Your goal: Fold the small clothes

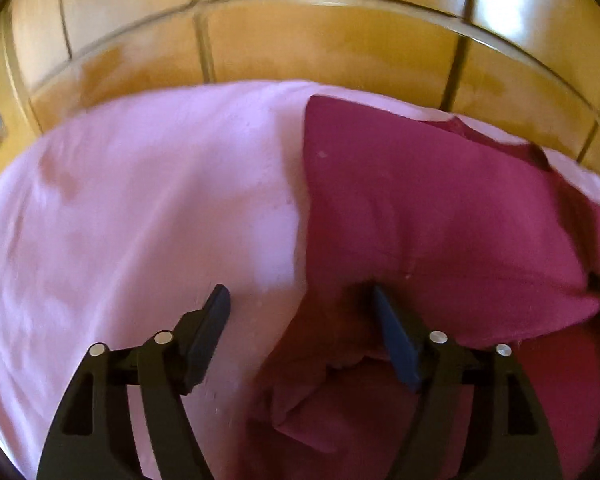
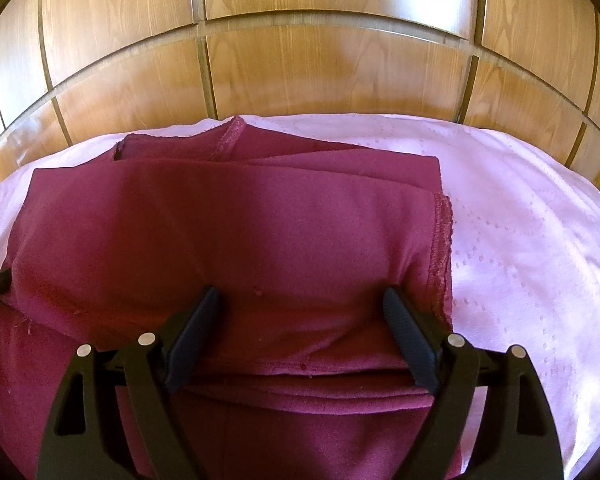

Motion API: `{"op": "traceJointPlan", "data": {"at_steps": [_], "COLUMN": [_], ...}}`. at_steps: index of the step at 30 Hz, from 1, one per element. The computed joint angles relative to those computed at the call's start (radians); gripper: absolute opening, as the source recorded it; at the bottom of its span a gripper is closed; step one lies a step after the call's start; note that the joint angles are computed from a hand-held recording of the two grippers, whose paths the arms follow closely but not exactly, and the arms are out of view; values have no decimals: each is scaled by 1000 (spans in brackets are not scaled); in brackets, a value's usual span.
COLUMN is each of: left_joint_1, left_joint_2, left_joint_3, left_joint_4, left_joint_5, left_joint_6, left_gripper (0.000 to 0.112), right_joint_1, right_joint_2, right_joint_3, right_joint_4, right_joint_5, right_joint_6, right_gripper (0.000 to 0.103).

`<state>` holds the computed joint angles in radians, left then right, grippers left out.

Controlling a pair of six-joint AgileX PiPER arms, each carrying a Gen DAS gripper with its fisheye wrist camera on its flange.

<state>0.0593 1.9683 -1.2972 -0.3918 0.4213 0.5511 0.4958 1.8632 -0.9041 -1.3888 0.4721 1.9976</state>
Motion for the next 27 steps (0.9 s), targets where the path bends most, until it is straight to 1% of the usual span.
{"op": "traceJointPlan", "data": {"at_steps": [2, 3, 5, 6, 8, 11, 13, 15, 16, 17, 19, 21, 25, 27], "left_joint_1": [26, 39, 82, 99, 169, 276, 339, 434, 471, 494, 561, 610, 666, 691], "left_joint_2": [-38, -69, -142, -167, -222, -312, -356, -387, -398, -399, -393, -381, -415, -431], "left_joint_3": [30, 58, 145, 174, 246, 354, 402, 433, 443, 445, 437, 426, 458, 473], "left_joint_4": [-18, -51, -166, -192, -291, -364, -392, -414, -409, -403, -392, -375, -349, -327], "left_joint_5": [13, 19, 24, 29, 63, 133, 176, 259, 293, 316, 402, 479, 558, 600], "left_joint_6": [0, 32, 148, 181, 326, 514, 618, 742, 781, 807, 862, 890, 966, 987], "left_gripper": [73, 73, 73, 73, 73, 73, 73, 72, 69, 68, 67, 63, 63, 63], "right_joint_1": [1, 2, 6, 9, 13, 23, 40, 64, 81, 94, 119, 141, 214, 272], "right_joint_2": [2, 2, 3, 6, 7, 9, 12, 1, -13, -27, -98, -170, -334, -442], "right_joint_3": [-2, -2, -5, -11, -15, -27, -52, -74, -75, -66, 3, 82, 291, 415], "right_joint_4": [5, 6, 16, 30, 46, 87, 159, 248, 288, 304, 316, 379, 438, 506], "right_joint_5": [3, 4, 12, 20, 29, 53, 101, 158, 190, 207, 197, 182, 145, 99], "right_joint_6": [-5, -5, -12, -26, -40, -80, -154, -254, -301, -317, -319, -363, -313, -262], "right_gripper": [85, 85, 86, 86, 87, 89, 91, 96, 100, 100, 100, 100, 100, 97]}}
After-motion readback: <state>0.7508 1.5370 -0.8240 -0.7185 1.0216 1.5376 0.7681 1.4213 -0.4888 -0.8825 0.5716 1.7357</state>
